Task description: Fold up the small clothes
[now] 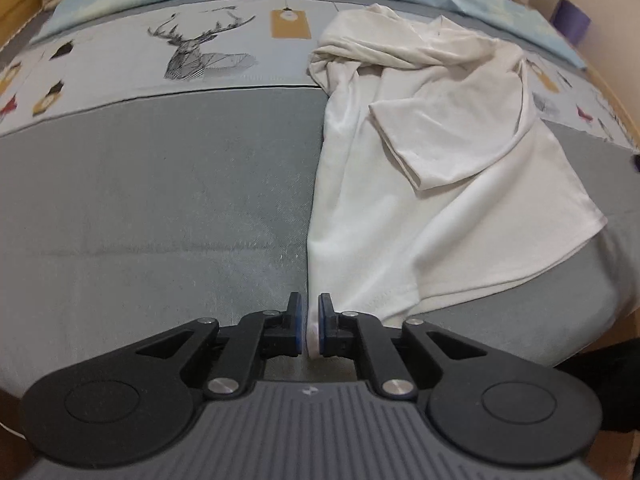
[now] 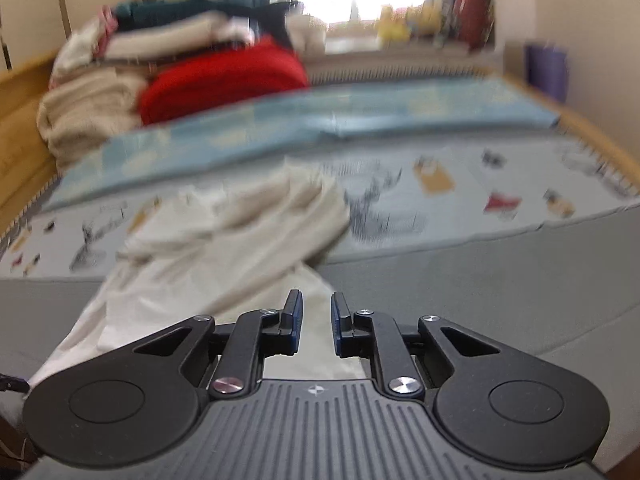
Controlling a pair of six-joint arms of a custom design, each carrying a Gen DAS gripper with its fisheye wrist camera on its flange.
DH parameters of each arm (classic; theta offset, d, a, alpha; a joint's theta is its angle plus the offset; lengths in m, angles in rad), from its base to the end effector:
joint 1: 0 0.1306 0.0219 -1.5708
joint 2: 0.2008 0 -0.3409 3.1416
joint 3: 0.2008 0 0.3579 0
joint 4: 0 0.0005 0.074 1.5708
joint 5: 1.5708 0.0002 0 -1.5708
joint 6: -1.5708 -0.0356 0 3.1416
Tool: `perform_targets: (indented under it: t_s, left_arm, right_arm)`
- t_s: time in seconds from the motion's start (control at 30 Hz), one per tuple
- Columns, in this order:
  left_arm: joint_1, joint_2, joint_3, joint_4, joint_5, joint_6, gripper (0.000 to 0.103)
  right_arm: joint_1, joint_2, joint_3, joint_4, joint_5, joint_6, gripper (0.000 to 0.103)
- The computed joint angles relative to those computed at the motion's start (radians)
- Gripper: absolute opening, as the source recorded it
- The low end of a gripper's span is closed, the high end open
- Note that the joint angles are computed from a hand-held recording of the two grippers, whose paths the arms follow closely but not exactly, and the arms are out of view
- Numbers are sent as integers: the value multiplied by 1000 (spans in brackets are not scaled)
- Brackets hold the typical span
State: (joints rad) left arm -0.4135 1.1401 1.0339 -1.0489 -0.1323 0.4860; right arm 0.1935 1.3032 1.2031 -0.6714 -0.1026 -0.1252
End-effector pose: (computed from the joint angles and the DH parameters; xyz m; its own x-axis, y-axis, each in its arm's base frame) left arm 0.3167 -0.1344 0.3245 -0.9040 -0.1089 -0.4134 -0.0822 0.9932 -0.0819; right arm 0.4249 0.0865 0.3585 -0.7117 -0.0129 -0.7023 -0.1758 0.9713 0.1604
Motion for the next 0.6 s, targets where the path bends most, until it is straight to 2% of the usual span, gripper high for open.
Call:
perform_targets:
  t_s: [0.07, 0.13, 0.17, 0.2, 0.27, 0.33, 0.43, 0.47, 0.5, 0.57, 0.6]
  left_arm:
    - [13, 11, 7, 16, 9, 11, 18]
    - [22, 39, 23, 31, 7, 25, 21]
    - [21, 62, 36, 38, 7, 32, 21]
    - [22, 85, 49, 40, 6, 37, 22]
    - [23, 150, 90, 24, -1, 42, 26]
    - [27, 193, 117, -17, 14, 47, 26]
    - [23, 234, 142, -48, 45, 33, 26]
    - [17, 243, 144, -57, 43, 23, 26]
    - [8, 254, 149, -70, 41, 13, 26]
    - [-8, 263, 156, -86, 31, 0, 24]
    - [-15, 260, 155, -84, 22, -1, 11]
  right_arm:
    - [-10, 100, 49, -54, -7, -1, 22]
    - [0, 194, 117, -145, 35, 24, 22]
    - [5, 223, 132, -154, 38, 32, 23]
    - [9, 250, 148, -169, 43, 42, 30]
    - [23, 291, 167, -202, 76, 62, 40]
    - [37, 329, 188, -252, 135, 100, 41]
    - [45, 313, 159, -219, 146, 130, 40]
    - [45, 304, 149, -212, 132, 139, 27]
    - [41, 293, 141, -215, 116, 151, 6]
    - [32, 268, 126, -199, 90, 158, 6]
    - [24, 252, 121, -195, 71, 153, 5]
